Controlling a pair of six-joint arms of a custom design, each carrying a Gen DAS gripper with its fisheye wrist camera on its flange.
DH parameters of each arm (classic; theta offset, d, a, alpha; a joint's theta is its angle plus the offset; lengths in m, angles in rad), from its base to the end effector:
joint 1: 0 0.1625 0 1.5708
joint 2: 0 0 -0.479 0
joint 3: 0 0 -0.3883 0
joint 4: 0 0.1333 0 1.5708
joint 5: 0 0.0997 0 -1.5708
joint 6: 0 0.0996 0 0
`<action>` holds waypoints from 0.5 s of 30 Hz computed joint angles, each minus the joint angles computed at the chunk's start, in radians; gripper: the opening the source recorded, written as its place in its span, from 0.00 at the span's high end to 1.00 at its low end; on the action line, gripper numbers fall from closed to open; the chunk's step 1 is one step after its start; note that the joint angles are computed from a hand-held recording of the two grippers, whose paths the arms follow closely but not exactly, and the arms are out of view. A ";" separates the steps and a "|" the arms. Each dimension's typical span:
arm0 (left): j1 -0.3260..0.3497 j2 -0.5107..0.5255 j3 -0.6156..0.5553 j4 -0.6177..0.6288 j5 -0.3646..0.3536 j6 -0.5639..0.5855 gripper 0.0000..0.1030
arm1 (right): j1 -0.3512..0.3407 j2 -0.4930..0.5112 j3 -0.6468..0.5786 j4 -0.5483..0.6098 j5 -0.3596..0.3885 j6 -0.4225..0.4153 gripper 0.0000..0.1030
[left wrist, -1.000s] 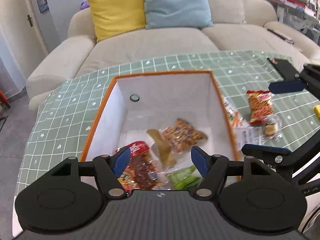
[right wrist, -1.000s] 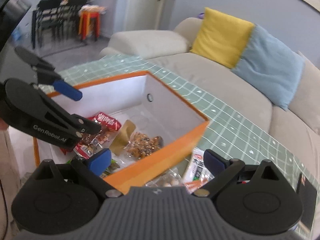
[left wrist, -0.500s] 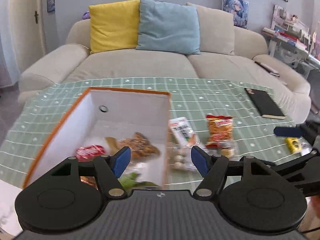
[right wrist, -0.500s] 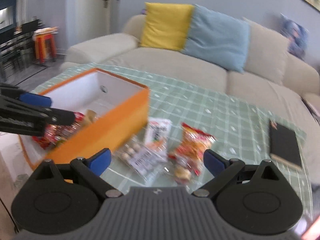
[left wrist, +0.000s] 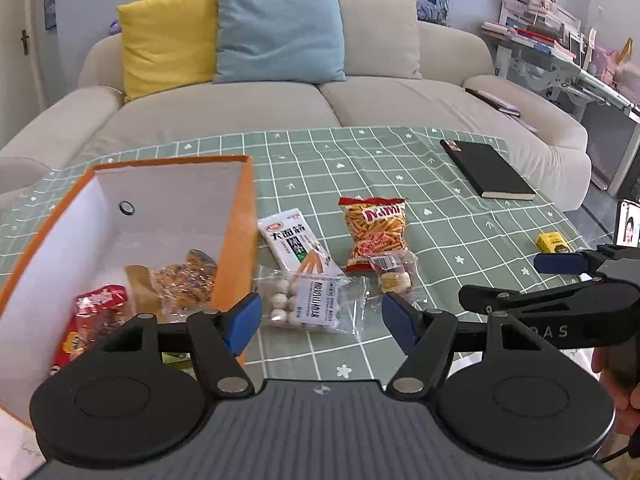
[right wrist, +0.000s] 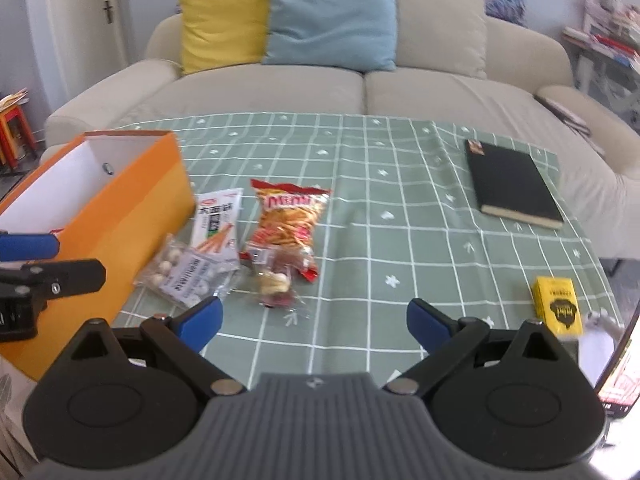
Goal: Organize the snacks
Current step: 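Move both tools back toward the remaining snacks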
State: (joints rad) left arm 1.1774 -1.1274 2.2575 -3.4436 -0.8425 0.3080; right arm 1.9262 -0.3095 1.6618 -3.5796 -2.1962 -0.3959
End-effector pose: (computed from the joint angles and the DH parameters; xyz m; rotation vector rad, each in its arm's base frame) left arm -0.0053 -0.5336 0.2566 0.4679 2.2692 -0.9290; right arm 0.3030 -0.6008 -0.0738 0.6331 -2.3238 0.7995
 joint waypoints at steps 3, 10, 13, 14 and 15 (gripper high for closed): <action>0.011 0.024 -0.015 -0.006 -0.010 0.004 0.23 | -0.009 0.005 -0.009 -0.001 -0.003 0.021 0.08; 0.034 0.055 -0.040 0.004 -0.033 0.024 0.23 | -0.027 0.020 -0.043 0.038 -0.002 0.031 0.18; 0.044 0.058 -0.053 0.024 -0.038 0.043 0.24 | -0.037 0.022 -0.060 0.081 -0.002 0.036 0.21; 0.048 0.057 -0.058 0.034 -0.042 0.056 0.24 | -0.041 0.018 -0.065 0.110 0.003 0.046 0.28; 0.052 0.057 -0.064 0.047 -0.046 0.069 0.24 | -0.045 0.012 -0.072 0.148 0.012 0.055 0.31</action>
